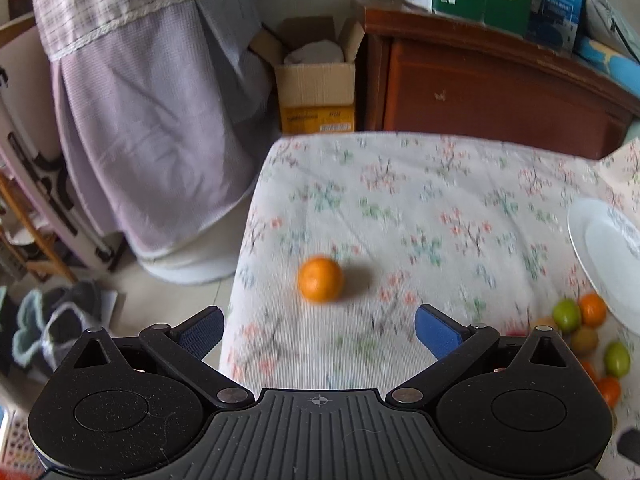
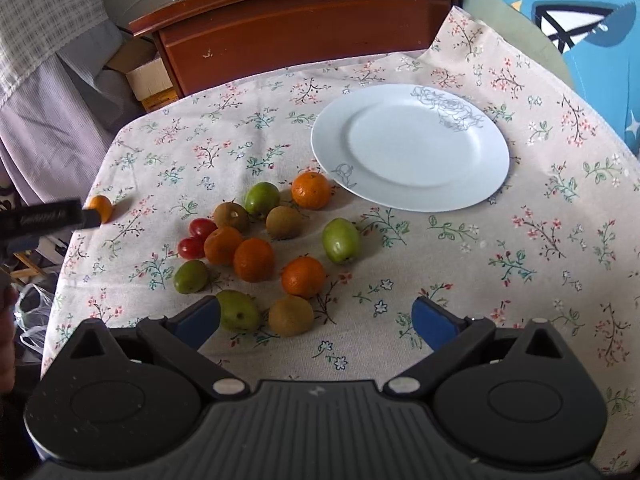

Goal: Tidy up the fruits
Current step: 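Close the left gripper around the lone tangerine, then lift the tangerine with the left gripper while the right gripper grasps a small brown kiwi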

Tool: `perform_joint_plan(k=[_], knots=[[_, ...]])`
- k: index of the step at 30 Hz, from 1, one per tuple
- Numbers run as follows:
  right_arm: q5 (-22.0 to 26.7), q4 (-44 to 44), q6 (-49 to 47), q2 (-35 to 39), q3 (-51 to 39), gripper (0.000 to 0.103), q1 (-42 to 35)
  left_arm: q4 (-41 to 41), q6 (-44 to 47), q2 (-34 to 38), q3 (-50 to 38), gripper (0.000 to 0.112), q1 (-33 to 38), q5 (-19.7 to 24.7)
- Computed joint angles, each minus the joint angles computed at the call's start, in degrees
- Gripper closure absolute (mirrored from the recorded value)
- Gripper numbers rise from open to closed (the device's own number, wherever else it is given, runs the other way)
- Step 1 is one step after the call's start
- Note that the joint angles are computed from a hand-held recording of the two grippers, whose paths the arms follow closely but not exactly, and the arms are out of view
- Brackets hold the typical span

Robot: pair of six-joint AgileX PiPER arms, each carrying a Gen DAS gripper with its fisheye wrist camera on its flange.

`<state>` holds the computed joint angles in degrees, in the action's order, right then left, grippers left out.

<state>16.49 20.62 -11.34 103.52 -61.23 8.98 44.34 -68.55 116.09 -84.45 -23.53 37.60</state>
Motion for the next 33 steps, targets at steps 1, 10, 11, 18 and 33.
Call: perform_joint_plan(k=[1, 10, 11, 18, 33], knots=[[-0.02, 1.68, -1.27, 0.08, 0.11, 0.002, -0.32, 1.04, -0.48, 0.58, -0.22, 0.010, 0.51, -0.74], [1.00, 8.14, -4.96, 1.03, -0.74, 0.011, -2.13, 2.53, 3.86, 5.89, -3.84, 0.024, 3.27, -4.68], [0.92, 8.38, -4.95, 1.04, -0.70, 0.013, -2.25, 1.71, 4.85, 6.06, -3.71, 0.027, 3.71, -5.91], [1.43, 14.12, -7.75, 1.84, -0.91, 0.017, -4.35, -0.01, 7.05, 7.34, -3.69, 0.053, 5.04, -9.62], [2.84, 21.86, -15.45, 2.16, -0.54, 0.017, -7.18, -3.07, 10.10, 4.10, 1.09, 0.082, 2.97, -14.15]])
